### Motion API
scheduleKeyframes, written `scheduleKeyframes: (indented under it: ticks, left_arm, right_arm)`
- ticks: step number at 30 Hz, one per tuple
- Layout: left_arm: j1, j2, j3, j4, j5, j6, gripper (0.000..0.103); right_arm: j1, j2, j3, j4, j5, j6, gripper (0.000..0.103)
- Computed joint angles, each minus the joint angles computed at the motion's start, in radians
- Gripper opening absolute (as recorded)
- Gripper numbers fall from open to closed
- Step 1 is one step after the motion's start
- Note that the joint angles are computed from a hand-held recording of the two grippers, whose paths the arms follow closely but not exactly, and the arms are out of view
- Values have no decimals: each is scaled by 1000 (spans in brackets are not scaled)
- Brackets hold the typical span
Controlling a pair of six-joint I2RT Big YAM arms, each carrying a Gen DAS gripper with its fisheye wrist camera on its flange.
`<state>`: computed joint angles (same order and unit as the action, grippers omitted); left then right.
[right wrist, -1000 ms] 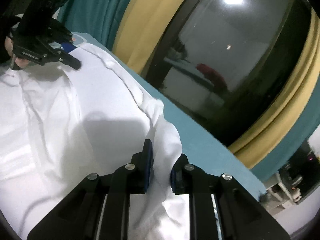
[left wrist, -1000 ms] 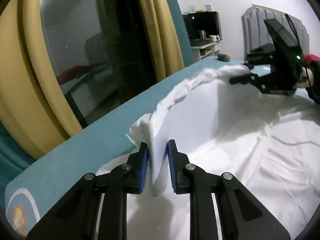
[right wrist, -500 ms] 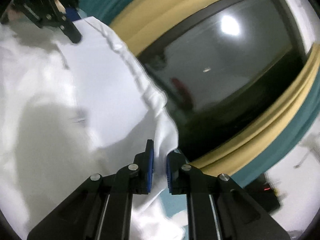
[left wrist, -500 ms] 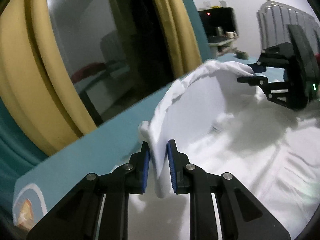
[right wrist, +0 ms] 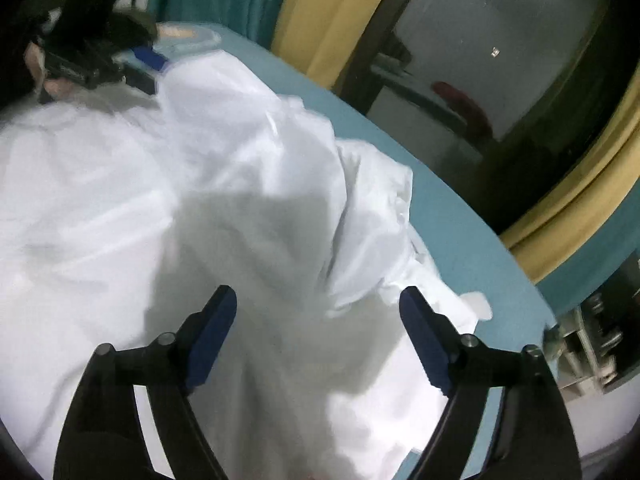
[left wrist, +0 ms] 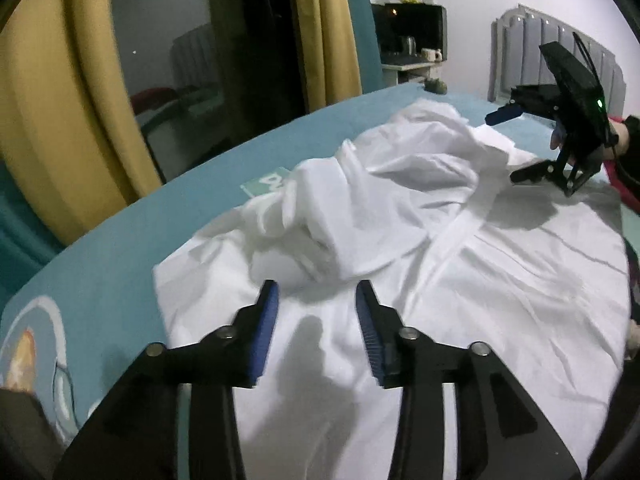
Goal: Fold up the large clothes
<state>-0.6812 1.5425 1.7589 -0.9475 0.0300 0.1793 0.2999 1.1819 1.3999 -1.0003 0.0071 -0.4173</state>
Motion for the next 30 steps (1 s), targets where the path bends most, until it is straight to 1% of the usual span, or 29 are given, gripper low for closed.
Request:
scheduleKeyframes:
  ticks: [1, 2, 4, 6, 7, 8, 9, 10, 11, 12, 13, 14, 15, 16, 18, 19, 21, 23, 24, 25, 26, 27, 28, 29, 30]
  left_arm:
    - [5, -15, -14, 3, 7, -9, 45]
    - [10, -33, -29, 11, 9, -25, 45]
    - [18, -52, -42, 24, 9, -61, 45]
    - [20, -63, -41, 35, 20, -102, 45]
    - [18, -66, -39, 42, 10, -124, 45]
    - [16, -64, -32, 43, 2, -141, 45]
    - [15, -63, -28, 45, 3, -158, 45]
    - [14, -64, -26, 48, 9, -179, 45]
    - [12, -64, -25, 52, 11, -200, 45]
    - [12, -62, -22, 59, 14, -224, 45]
    - [12, -60, -20, 68, 21, -248, 45]
    - [11, -53, -12, 71, 26, -269, 45]
    - [7, -46, -2, 73, 17, -277, 45]
    - [4, -36, 10, 76, 8, -282, 45]
    - [-2, -7, 44, 86, 12, -293, 46]
    - [-7, 17, 74, 85, 7, -302, 46]
    - [-18, 67, 136, 64, -14, -313, 46]
    - [-26, 136, 219, 22, -45, -315, 46]
    - [-33, 170, 256, -4, -68, -309, 46]
    - [-36, 205, 296, -45, -79, -303, 46]
    - [-39, 249, 345, -113, -85, -299, 46]
    - [-40, 273, 371, -160, -96, -304, 46]
    - [-42, 289, 380, -206, -109, -305, 46]
    - [-44, 285, 367, -216, -113, -297, 46]
    - [-46, 269, 336, -207, -122, -279, 46]
  right_arm:
    - [-7, 7, 21, 1, -34, 34, 83]
    - [-1, 10, 34, 26, -67, 75, 83]
    - [27, 32, 58, 77, -95, 140, 83]
    - [56, 109, 126, 101, -80, 197, 83]
    - [77, 168, 176, 114, -53, 230, 83]
    - [89, 190, 189, 118, -31, 243, 83]
    - [102, 254, 247, 98, 11, 256, 83]
    - [103, 279, 268, 82, 19, 264, 76]
    - [98, 332, 322, 30, -21, 272, 43]
    - [99, 355, 343, -9, -32, 281, 24]
    - [100, 370, 356, -37, -23, 286, 3]
    - [104, 366, 349, -46, -28, 287, 3]
    - [107, 338, 309, -35, -48, 288, 3]
    - [115, 315, 291, -41, -61, 290, 3]
    - [146, 265, 250, -54, -45, 305, 3]
    - [147, 246, 230, -55, -52, 311, 3]
    - [169, 217, 202, -84, -73, 340, 3]
    - [196, 200, 174, -99, -81, 361, 3]
    - [214, 189, 156, -101, -64, 370, 3]
    - [220, 178, 149, -110, -53, 374, 4]
    - [225, 165, 139, -120, -57, 383, 4]
    - [221, 149, 131, -122, -74, 387, 6]
    - [214, 129, 123, -122, -98, 387, 14]
    - [205, 106, 121, -127, -114, 381, 32]
    - [194, 83, 123, -123, -108, 373, 44]
